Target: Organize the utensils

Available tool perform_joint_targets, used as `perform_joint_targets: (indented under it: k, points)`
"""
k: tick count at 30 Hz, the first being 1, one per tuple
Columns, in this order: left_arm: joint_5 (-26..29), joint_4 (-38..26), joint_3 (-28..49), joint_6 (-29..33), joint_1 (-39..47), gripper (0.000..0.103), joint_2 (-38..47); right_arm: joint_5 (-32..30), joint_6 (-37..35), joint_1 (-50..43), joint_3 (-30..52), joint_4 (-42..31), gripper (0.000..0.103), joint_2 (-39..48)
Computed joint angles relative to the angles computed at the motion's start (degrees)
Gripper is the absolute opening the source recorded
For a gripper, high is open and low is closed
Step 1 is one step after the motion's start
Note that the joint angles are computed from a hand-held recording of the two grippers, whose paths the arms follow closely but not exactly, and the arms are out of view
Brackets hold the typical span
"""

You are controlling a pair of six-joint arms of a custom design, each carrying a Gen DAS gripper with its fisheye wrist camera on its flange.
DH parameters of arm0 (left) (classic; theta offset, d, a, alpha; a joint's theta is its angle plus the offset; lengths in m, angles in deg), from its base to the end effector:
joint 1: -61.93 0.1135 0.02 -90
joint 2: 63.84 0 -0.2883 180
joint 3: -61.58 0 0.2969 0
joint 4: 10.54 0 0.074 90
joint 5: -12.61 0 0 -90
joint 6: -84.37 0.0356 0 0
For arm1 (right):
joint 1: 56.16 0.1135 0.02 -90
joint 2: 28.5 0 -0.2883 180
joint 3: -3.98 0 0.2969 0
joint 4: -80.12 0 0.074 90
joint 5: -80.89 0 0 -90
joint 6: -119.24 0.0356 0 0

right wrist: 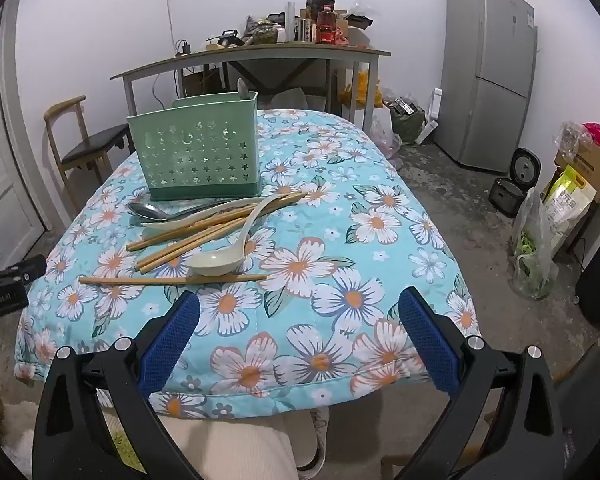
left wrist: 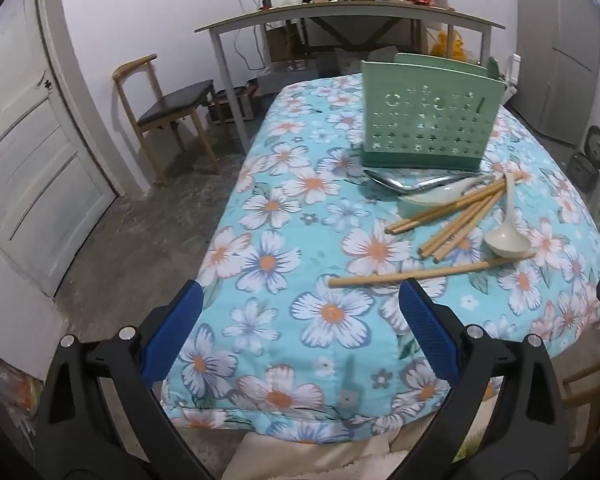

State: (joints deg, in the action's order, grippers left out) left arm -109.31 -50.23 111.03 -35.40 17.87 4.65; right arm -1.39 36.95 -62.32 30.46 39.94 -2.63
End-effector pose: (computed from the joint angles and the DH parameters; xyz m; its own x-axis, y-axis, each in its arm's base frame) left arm 0.1921 -0.1597 0.1958 -0.7283 0.1183 -0.6750 0.0362 0.9902 0.1346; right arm 0.1404 -0.0200 0.1728 -0.5995 0.1984 -0.7754 0.2924 0.9561 0.0186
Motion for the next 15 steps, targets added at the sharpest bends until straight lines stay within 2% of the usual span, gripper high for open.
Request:
perform_joint_targets:
  k: [7, 10, 15]
  points:
    - [-0.2, -0.3, -0.3, 0.3, 0.7, 0.095, -0.4, -1.4, -0.6, -1.9, -0.1, 0.9, 0.097, 0.9]
    - [-1.0, 0.9, 0.7, 0.0, 0.0, 0.095, 2.1, -2.0, -1.1, -3.0, -0.2, 1.3, 0.097, 1.2]
    - [0.7, 1.9, -0.5, 0.9, 1.7, 0.095, 0.9, -2.6, -1.3, -4.0, -0.4, 1.1, 0.097, 0.7]
